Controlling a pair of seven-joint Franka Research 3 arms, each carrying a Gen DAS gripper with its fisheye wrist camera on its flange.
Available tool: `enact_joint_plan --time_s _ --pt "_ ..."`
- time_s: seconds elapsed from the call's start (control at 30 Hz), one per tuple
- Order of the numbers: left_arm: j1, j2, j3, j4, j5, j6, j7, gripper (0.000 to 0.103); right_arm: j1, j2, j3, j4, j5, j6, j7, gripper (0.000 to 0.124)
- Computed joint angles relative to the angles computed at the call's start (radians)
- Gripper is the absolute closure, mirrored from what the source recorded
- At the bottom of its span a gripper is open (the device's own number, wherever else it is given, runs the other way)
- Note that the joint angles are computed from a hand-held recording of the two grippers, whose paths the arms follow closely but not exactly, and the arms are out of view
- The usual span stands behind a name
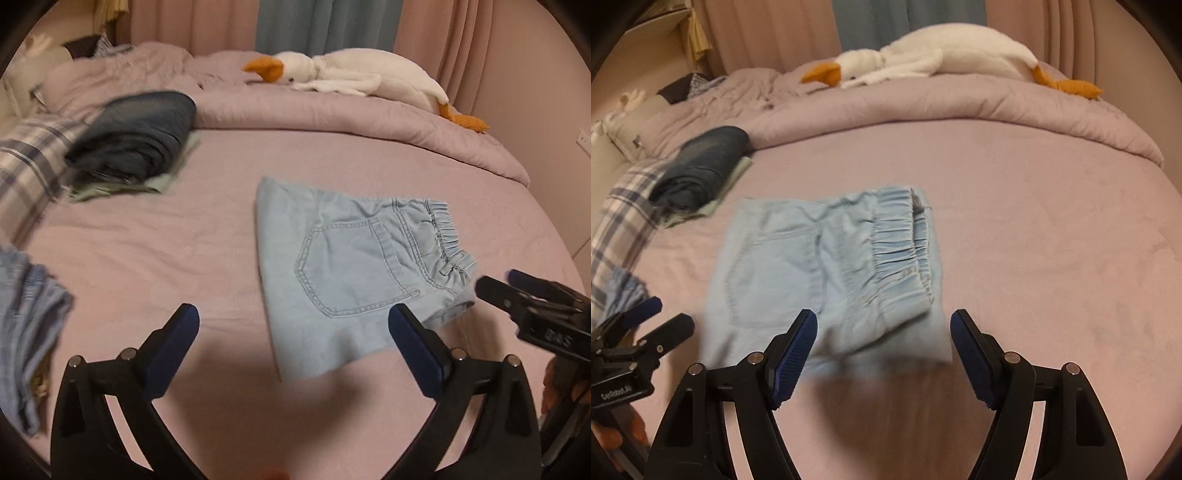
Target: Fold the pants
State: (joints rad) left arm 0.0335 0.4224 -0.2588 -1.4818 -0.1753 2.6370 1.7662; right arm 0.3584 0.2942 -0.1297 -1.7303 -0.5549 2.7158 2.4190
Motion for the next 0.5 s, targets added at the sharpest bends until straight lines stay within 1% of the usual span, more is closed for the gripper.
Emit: enact_joint_plan --time_s 0.03,0.1,0.17,0.23,0.3,0.4,0.5 --pt "-0.012 -0.024 0.017 -0.019 0.025 -0.006 -0.025 0.000 0.011 -0.015 -0.004 -0.009 -0.016 -0.009 0.013 0.035" --pt "-0.030 -0.072 0.040 -0.070 0.065 0.007 -0.062 0.000 0.024 -0.058 -0.005 -0.046 -0.065 0.001 0.050 0.029" --pt "-0.049 -0.120 0.063 -0.121 0.117 0.024 -0.108 0.000 0.023 -0.082 0.010 -0.063 -0.096 0.001 0.059 0.029" --pt "-0.041 -0.164 0.056 -0.172 0.108 0.049 -0.107 0.000 0.027 -0.097 0.020 -0.063 -0.152 -0.023 0.090 0.027" --pt "-0.036 -0.189 0.051 -0.197 0.091 0.048 -0.104 0.000 0.022 -0.114 0.033 -0.079 -0.207 -0.015 0.108 0.023" --pt "-0.040 -0.216 0.057 -0.227 0.087 0.052 -0.111 0.000 0.008 -0.117 0.058 -0.083 -0.213 -0.034 0.104 0.023" --pt "-0.045 -0.231 0.061 -0.241 0.084 0.049 -0.116 0.000 0.003 -0.129 0.075 -0.097 -0.216 -0.030 0.103 0.023"
